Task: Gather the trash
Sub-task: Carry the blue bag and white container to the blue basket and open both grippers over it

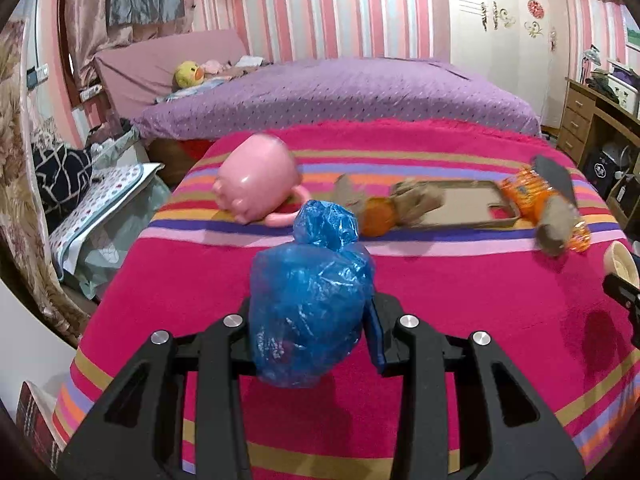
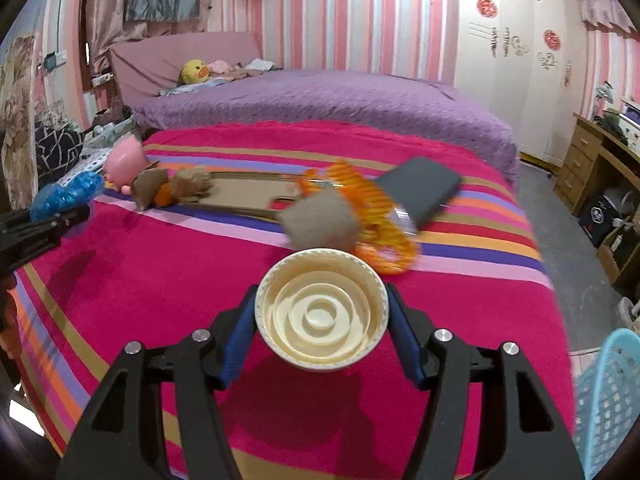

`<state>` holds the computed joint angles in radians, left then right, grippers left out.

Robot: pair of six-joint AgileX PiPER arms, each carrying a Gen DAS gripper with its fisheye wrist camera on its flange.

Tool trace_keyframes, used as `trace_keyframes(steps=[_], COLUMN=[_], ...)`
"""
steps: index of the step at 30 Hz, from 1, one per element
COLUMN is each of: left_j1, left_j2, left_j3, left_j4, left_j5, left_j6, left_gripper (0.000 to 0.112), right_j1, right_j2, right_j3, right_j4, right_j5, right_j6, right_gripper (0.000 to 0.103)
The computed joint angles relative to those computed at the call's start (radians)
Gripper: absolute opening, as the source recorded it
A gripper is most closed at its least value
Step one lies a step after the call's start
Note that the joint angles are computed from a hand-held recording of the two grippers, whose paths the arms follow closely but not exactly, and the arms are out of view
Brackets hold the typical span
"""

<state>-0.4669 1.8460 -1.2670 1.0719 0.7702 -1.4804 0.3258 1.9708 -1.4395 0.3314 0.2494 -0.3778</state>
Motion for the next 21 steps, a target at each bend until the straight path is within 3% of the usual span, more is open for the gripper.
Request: trace_keyframes(steps=[9,17,21], left_j1=[-0.127,-0.227,-0.271], left_j2=[0.153,0.315,0.391], left_j3=[-0.267,-0.537,-0.668], left_j4=[-0.080,-0.131,-0.144], left_j5=[0.096,0.180,0.235], left_j6=[0.074,0.165,0.206], left_gripper=[0.035,0.035,0.035], right_j1=[-0.211,-0.350,-0.400], right_j2=[-0.093,-0.073,-0.036], right_j3=[0.116,0.097,0.054], right_j4=[0.315,0.592,0.631], right_j5=[-0.027,0.032,0.086], right_j6=[-0.399,-0.705,-0.753], right_gripper=[0.061,0.061,0.061])
